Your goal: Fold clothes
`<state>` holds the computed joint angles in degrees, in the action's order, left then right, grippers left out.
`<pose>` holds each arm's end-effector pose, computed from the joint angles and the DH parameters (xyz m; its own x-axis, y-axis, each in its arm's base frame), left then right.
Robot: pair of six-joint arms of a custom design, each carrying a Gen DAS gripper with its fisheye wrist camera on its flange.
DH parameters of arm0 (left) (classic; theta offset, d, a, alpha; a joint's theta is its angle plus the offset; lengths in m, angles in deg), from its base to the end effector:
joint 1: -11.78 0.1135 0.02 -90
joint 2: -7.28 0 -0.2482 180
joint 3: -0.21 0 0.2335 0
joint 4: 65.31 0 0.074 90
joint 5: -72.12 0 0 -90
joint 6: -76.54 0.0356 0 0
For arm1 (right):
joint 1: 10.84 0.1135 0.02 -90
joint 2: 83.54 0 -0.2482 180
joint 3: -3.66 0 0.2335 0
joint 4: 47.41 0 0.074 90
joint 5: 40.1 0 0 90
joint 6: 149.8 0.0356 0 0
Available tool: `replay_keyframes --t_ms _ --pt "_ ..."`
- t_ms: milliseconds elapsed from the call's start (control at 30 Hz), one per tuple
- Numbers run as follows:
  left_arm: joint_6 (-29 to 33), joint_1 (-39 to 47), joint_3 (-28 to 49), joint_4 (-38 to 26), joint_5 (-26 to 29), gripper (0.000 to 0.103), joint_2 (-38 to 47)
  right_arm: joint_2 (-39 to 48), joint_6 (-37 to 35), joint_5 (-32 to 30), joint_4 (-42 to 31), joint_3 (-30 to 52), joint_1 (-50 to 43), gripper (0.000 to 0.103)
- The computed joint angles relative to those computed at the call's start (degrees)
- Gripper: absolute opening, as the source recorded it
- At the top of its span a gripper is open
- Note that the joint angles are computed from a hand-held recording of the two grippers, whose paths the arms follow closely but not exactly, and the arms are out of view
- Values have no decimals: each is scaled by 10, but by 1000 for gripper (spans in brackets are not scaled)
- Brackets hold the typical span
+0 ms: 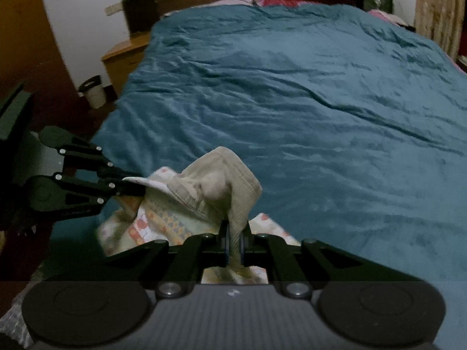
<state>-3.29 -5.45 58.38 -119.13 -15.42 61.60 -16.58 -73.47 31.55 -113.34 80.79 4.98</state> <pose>0.1702 -0.0544 0.2469 -0.6629 0.3903 -0.6389 0.4464 0.8912 0.0812 0.2022 0.0689 0.2940 -0.6714 -0.4234 -0.6082 -0.6050 0.7871 0.1199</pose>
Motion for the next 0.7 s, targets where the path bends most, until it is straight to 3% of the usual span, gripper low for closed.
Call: replay_keyframes --t_ms 100,233,333,433,700 --pt "-15 17 -4 36 5 19 52 43 16 14 51 -22 -3 7" --pt "-28 40 -10 66 10 32 87 79 49 39 124 -63 -7 18" --pt "-39 47 -10 79 1 39 100 83 68 48 167 -91 -14 28" --pt "-58 52 -4 83 -23 44 109 62 91 70 199 -111 -23 28" --pt "-110 35 0 43 -55 49 54 -63 87 65 142 -132 -39 29"
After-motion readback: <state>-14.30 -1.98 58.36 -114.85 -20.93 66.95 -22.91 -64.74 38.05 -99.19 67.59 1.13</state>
